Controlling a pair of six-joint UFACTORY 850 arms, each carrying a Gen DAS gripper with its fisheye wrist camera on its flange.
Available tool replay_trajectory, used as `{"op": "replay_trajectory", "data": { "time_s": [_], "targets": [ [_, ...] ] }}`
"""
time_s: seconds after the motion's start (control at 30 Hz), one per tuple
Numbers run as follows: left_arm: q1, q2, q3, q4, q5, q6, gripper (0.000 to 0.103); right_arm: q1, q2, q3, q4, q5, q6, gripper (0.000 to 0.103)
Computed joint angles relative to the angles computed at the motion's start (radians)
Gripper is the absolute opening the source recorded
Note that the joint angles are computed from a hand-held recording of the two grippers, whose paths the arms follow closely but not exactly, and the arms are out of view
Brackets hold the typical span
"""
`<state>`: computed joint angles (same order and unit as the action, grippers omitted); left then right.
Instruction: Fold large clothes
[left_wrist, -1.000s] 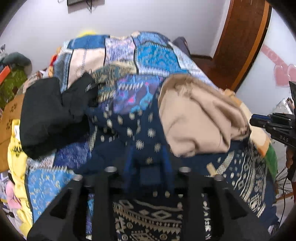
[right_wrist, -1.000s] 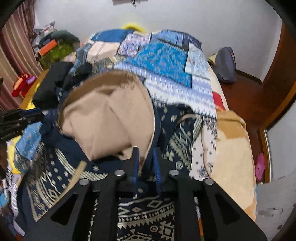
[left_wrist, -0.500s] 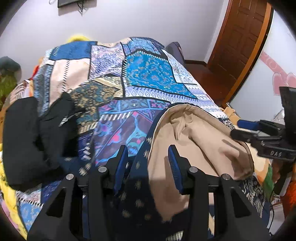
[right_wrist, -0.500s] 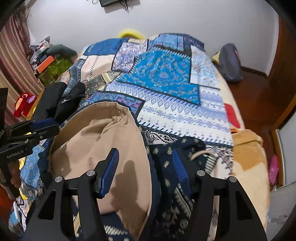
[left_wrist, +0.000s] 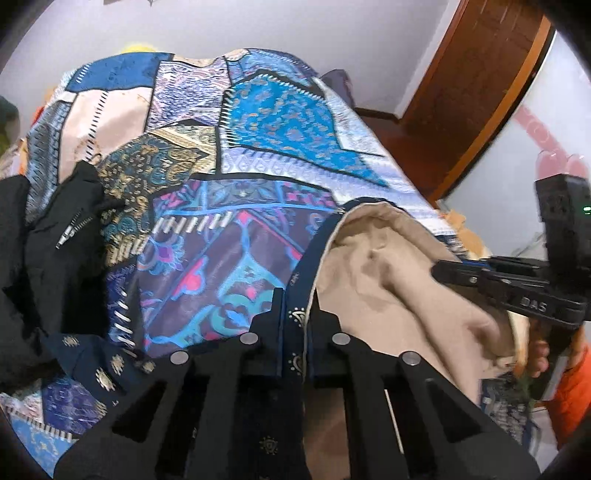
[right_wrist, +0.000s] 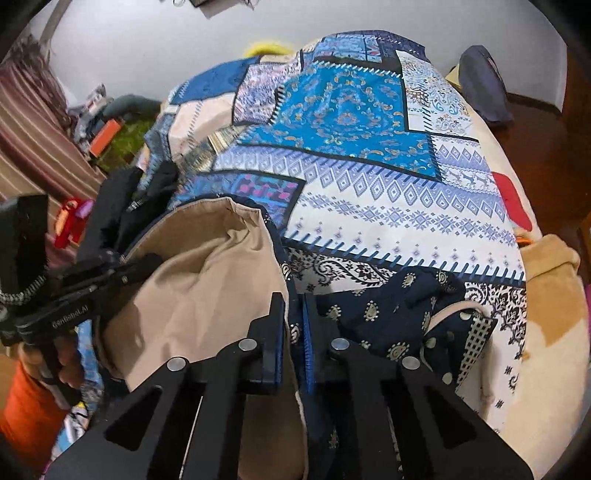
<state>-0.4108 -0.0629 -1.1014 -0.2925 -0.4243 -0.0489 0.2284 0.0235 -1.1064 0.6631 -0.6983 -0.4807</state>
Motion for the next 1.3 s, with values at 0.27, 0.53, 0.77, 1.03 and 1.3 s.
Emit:
{"op": "replay_trajectory", "data": {
  "time_s": [0.27,0.53,0.77,1.03,1.3],
  "targets": [
    [-0.040,0.173,0.075,-0.045,-0.017,0.035,0.006,0.013,0.124,0.025,0.029,-0.029,-0.034,0.006],
    [-0.174,0.347,0.172,0.296,-0.085,-0.307,0.006,0.076,0.305,0.120,-0.081,-0.053,0.018,0.006],
    [-0.297,0.446,0.276,0.487,-0.196,-0.562,0.009,0.154,0.431,0.209,-0.259,-0.067,0.147,0.006],
    [-0.345,0.560,0.346,0.527,-0.256,-0.658,0.019,0.197,0.513,0.227,-0.450,-0.129,0.300,0.016],
    [-0.372,0.600,0.294,0.723,-0.286,-0.815,0.033,0.209,0.532,0.191,-0.446,-0.040,0.340,0.046]
  ]
}}
